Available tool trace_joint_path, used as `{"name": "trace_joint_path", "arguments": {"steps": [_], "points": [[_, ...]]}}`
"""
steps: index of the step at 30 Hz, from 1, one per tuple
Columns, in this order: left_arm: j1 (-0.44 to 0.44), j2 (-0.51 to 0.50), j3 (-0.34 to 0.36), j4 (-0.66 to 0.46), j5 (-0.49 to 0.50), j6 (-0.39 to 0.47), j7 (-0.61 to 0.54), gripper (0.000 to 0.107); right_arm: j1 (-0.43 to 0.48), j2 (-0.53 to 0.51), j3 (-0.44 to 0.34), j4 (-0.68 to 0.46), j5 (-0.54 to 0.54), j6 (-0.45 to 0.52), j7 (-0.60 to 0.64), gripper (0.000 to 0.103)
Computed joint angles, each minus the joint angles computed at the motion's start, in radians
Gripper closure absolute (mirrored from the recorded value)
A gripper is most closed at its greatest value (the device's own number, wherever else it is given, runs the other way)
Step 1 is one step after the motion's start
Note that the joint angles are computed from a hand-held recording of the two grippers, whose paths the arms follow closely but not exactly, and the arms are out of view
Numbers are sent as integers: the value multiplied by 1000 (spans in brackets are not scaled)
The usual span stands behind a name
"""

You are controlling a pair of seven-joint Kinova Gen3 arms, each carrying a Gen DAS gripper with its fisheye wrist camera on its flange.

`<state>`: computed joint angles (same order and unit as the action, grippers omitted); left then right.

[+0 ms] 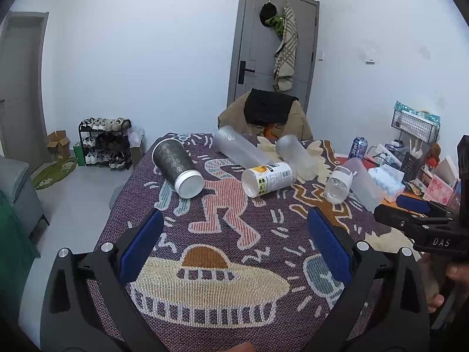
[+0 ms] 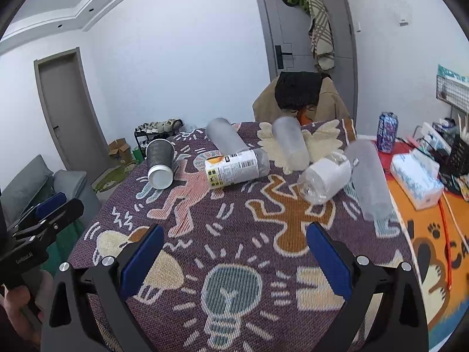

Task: Flip cup upright
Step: 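Move the right tool toward the frosted plastic cups lying on the table, then close the right gripper around the lying frosted plastic cup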

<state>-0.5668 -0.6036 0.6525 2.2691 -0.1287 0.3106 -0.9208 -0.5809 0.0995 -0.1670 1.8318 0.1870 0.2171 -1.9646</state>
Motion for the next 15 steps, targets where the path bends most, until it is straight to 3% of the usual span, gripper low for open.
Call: {"name": "trace_joint_path", "arguments": {"steps": [3,13,15], "points": [[-21,26,2,-13,-4,-5,-2,10,-13,21,18,-45,15,20,6,8],[-94,115,17,-53,-47,-36,15,10,62,140,-13,-272,-101,154,186,9],[-106,134,24,-61,-59,-42,19,10,68,171,-10,-333,-115,198,215,13]]}}
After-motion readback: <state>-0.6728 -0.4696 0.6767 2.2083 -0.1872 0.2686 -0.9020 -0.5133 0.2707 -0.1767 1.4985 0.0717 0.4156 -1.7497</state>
